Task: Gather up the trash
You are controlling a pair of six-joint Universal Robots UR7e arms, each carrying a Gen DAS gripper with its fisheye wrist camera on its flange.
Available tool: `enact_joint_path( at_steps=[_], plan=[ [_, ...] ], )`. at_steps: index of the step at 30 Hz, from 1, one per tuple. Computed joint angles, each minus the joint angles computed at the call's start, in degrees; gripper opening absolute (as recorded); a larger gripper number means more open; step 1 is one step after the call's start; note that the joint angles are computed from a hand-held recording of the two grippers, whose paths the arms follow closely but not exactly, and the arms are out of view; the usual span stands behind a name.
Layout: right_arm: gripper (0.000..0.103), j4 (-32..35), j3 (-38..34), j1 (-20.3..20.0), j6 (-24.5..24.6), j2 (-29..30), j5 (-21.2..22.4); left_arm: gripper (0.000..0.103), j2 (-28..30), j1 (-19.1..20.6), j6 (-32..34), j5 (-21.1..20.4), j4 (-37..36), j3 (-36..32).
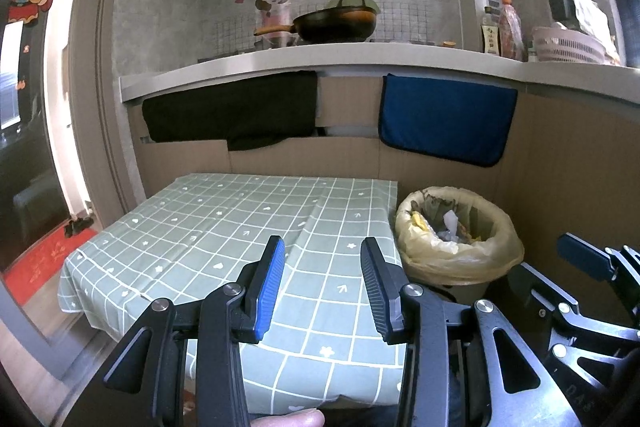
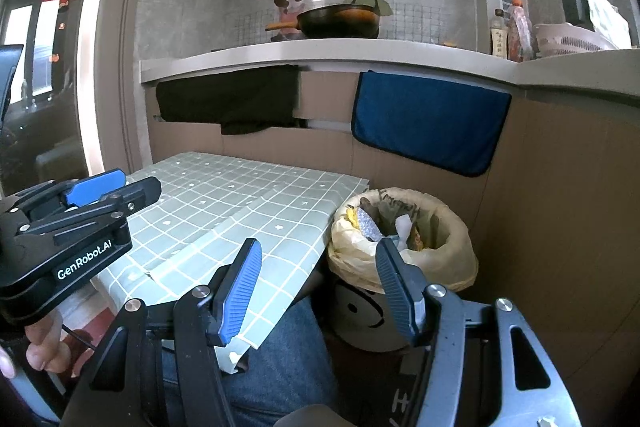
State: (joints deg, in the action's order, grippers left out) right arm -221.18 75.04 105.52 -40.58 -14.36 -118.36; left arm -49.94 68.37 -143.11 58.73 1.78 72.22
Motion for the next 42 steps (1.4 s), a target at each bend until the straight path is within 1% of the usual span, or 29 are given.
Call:
enact_joint_path(
  at_steps=[15,42],
  plan=[
    [0.056,-1.52,0.2,0.09,0.28,0.12,-0.41,0.041,0.07,-0.86,-0.18,-0.7,-0.51,0.47],
    [0.056,-1.32,0.54,-0.02,0.47,-0.18,-0.2,0.041,0.14,-1.18,-0.52,-1.11,-0.6,0.69]
  ],
)
